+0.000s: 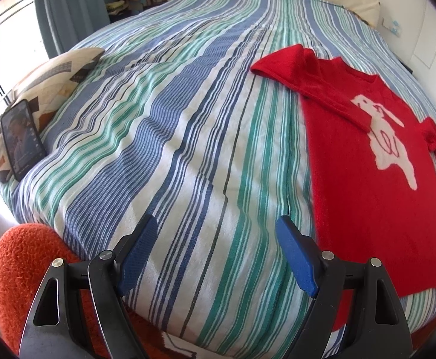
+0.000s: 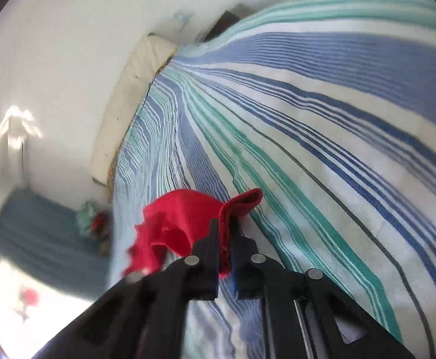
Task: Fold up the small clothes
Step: 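Pull the held sleeve out from the body with the right gripper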
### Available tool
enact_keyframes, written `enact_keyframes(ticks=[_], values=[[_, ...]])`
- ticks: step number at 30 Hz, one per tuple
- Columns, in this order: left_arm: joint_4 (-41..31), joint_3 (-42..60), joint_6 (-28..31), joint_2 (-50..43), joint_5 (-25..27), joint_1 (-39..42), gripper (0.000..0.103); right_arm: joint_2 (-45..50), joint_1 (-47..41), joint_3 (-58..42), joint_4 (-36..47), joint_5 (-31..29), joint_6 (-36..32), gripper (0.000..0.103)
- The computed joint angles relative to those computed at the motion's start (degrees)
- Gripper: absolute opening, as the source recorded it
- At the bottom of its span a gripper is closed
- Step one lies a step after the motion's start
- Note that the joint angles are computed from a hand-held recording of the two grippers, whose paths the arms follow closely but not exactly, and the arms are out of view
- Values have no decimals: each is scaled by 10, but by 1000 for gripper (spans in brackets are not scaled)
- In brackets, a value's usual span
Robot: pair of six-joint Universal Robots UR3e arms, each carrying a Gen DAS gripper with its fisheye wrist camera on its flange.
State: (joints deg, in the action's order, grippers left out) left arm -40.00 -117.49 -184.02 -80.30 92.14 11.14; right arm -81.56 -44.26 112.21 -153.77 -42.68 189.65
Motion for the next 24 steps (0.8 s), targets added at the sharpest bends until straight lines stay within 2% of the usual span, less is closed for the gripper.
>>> enact_keyframes(ticks=[2,4,6,9,11,13,16,17,18,19,20,21,22,23,24], values=[[-5,8,-4,-12,-1,-1,83,-36,66,-57,95,-116,-110,6],[-9,14,-6,-21,4,-6,83,-46,109,-86,124,-185,-158,5],[-4,10,-4,-16,11,-12,83,-59,127,-84,79,-239,-155,5],[4,5,-1,-9,13,-14,83,-75,124,-51,-34,-349,-106,5],[-1,9,0,-15,13,-13,83,-56,99,-57,3,-327,-87,5],[-4,11,-1,-17,14,-13,83,-32,104,-68,46,-338,-95,5],[-1,8,-1,-13,10,-9,83,-33,73,-49,70,-285,-85,9],[-1,8,-1,-13,9,-8,83,-40,52,-39,79,-253,-78,23],[-1,9,-1,-15,9,-8,83,-46,32,-26,83,-223,-68,44],[-2,10,-1,-17,10,-9,83,-54,10,-8,80,-197,-57,51],[-3,12,-2,-19,11,-10,83,-59,-12,7,76,-171,-47,53],[-4,12,-1,-20,13,-11,83,-58,-33,13,87,-142,-44,46],[-4,12,-1,-19,14,-13,83,-57,-48,18,96,-126,-41,31],[-3,12,-1,-19,15,-14,83,-52,-52,15,106,-127,-40,7],[-2,11,0,-17,15,-14,83,-49,-56,10,121,-126,-49,7]])
